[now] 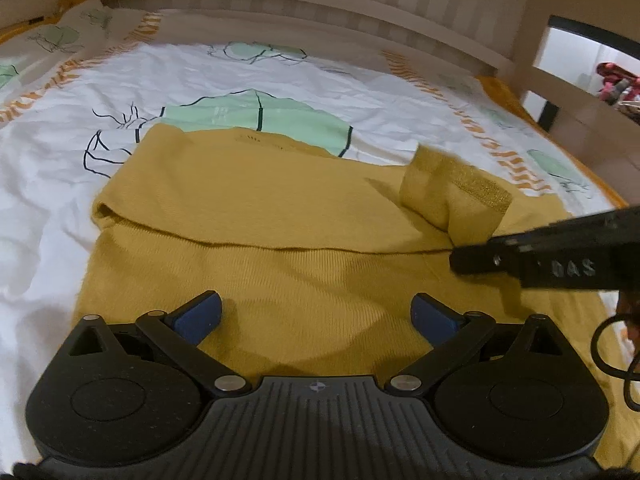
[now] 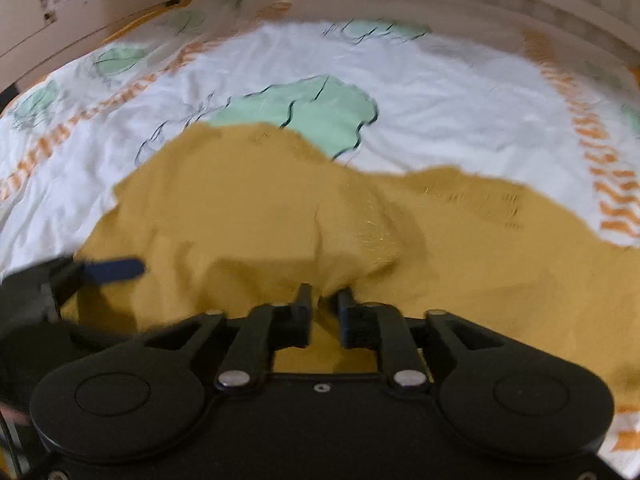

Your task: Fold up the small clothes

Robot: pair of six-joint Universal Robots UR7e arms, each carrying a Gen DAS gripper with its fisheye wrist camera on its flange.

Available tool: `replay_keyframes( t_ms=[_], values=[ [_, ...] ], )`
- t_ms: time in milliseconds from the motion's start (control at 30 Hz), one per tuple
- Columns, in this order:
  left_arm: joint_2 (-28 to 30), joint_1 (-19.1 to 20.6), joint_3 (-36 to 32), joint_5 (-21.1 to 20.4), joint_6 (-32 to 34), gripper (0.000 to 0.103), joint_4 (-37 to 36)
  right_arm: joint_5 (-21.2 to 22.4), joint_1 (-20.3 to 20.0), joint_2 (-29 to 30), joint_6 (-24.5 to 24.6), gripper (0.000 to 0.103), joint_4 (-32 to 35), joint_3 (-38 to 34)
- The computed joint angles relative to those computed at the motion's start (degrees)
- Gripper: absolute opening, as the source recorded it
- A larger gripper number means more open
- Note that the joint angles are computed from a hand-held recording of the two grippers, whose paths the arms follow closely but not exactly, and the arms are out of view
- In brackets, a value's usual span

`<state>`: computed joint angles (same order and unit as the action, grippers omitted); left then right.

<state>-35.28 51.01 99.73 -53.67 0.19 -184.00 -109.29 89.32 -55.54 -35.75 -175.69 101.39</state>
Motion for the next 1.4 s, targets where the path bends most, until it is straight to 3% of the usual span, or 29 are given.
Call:
replay_keyframes(
  t_ms=[67,200,367,500,567,700,900,933,1033,1167,1333,1400],
  values=[
    [-1.31,0.26,0.75,-1.59,-1.05,0.102,1.32,1.75,-0.71,-2.26,0.31,0.046,0.40,1.68],
    [-3.00,0.51,0.98,-4.15,-3.43,0.101,3.79,4.51,-2.74,-6.52,2.08,0.046,0.30,4.09],
    [-2.38,0.93,-2.18,-7.75,-5.44,0.101,6.05,4.90,-5.50,-9.12,4.71,0.046,-4.07,5.95],
    [-0.23,1.31,-6.28,-9.48,-7.93,0.099,8.06,7.37,-8.20,-10.64,10.05,0.049,-7.04,8.08],
    [1.25,1.46,-8.71,-10.26,-7.93,0.092,9.71,8.60,-9.31,-10.50,12.56,0.059,-10.49,9.56],
    [3.10,1.66,-11.26,-11.32,-9.58,0.082,12.17,8.07,-10.24,-9.36,13.09,0.065,-14.11,11.07],
    [5.05,1.30,-13.42,-10.86,-11.04,0.029,15.11,7.80,-10.08,-7.11,3.67,0.079,-20.37,12.63],
    [5.23,1.16,-13.74,-10.12,-11.69,0.007,15.77,7.33,-9.88,-6.68,2.17,0.080,-21.24,12.75],
    [5.19,0.75,-13.98,-10.38,-10.77,0.005,15.72,6.78,-9.55,-6.22,-0.44,0.080,-22.49,13.11],
    [4.21,-2.15,-13.39,-6.85,-2.28,0.005,10.18,8.53,-10.12,-7.07,1.49,0.080,-21.78,13.45],
    [1.15,-3.45,-14.60,-9.43,2.42,0.005,6.04,9.81,-10.16,-8.09,2.97,0.080,-20.35,13.67],
    [0.10,-3.34,-15.80,-9.75,2.36,0.005,7.89,10.32,-10.14,-8.32,3.29,0.080,-19.78,13.69]
  ],
)
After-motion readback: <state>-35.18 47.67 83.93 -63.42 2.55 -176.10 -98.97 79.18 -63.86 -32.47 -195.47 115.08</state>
